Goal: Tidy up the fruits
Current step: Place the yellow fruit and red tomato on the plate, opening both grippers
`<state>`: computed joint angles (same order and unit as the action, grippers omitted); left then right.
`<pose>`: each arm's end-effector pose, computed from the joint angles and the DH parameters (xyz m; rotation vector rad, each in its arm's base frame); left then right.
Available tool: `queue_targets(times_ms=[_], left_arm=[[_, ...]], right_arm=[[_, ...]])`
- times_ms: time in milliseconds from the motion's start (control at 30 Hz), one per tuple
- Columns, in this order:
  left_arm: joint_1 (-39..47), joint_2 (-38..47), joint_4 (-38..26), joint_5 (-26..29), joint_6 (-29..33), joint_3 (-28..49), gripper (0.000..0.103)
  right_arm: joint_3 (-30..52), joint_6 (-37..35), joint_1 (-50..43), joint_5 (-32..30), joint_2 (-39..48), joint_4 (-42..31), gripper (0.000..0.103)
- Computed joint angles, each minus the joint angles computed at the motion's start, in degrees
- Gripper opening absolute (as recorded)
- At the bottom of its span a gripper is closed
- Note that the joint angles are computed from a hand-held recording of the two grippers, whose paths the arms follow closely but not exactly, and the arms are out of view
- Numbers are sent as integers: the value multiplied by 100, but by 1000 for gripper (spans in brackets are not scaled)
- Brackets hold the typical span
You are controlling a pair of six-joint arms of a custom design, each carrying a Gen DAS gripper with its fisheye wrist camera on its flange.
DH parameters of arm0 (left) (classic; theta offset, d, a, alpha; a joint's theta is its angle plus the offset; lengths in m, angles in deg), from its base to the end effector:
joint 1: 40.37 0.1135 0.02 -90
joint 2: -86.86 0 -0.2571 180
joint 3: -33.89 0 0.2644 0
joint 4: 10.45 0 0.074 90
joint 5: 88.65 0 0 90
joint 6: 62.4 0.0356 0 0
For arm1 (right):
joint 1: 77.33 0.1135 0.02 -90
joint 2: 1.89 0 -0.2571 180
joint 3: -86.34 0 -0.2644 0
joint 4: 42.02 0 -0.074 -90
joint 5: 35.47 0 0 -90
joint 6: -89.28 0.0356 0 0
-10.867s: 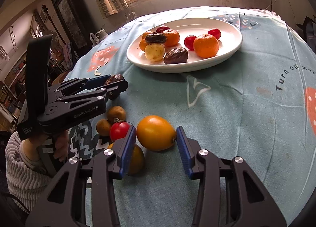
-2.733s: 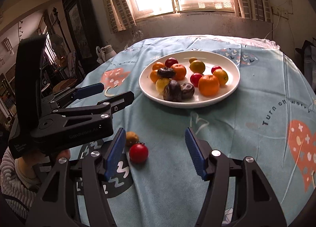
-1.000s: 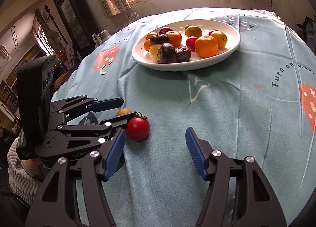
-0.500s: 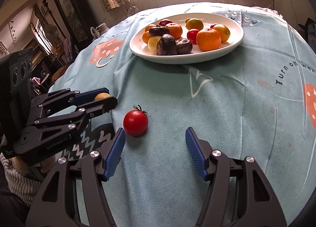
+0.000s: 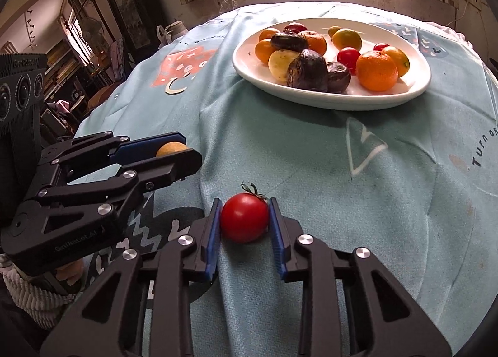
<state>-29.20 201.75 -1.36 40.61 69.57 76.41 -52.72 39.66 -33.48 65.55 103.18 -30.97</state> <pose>0.2535 0.0271 0.0040 0.8279 2.2450 -0.5073 0.1977 0.1805 0.0368 0.0048 2.5140 0.3827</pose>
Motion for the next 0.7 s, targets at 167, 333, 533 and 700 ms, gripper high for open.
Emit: queue_targets(times_ms=[167,333,533,700], left_arm=[[-618,-860,-440,-307,-677,382,26],[-1480,-856,-1100,-867,-1759,1826,26],[-2228,754,-1802,-1576,-2390,3928,26],[-2410,1951,-2304,-1713,-2649,5280,26]], right_arm=[[-431,-302,-455,682,-1912,-830,29],[32,-1074,-1600,839,-2800,-1445,29],[1054,-1560,-2733,105,-1078,-875,29],[1911,-1689,-3190,-301,353,-744,29]])
